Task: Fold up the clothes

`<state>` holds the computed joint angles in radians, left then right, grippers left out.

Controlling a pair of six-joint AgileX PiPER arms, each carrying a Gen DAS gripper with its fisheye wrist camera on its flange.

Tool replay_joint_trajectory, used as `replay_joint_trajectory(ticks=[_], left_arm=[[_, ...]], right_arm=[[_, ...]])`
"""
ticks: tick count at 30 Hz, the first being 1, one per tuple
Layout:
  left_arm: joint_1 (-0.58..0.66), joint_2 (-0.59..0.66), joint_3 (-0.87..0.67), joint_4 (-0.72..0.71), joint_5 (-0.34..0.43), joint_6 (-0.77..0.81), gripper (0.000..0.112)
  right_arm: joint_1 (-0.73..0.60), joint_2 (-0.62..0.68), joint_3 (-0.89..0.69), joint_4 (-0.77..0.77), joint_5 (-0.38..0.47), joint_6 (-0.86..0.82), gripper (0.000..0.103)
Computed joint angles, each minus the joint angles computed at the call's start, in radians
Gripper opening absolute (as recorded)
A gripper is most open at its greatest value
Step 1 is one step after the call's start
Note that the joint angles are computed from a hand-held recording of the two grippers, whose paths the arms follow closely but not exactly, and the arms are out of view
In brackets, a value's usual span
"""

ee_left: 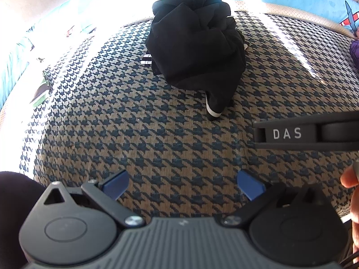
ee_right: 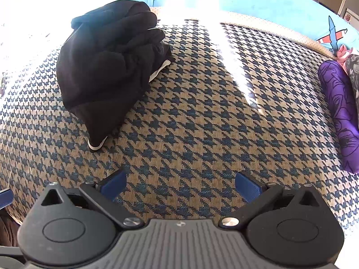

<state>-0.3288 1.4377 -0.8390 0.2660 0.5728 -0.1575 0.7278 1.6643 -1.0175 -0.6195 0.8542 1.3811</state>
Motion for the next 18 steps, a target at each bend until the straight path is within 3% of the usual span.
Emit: replay_joint_trajectory(ticks=[18], left_arm=[[0.015,0.013,-0.008,-0.026,0.016,0.020,0.103]], right_arm=[[-0.003,0.001,0.007,0.004,-0.005,-0.002,0.103]])
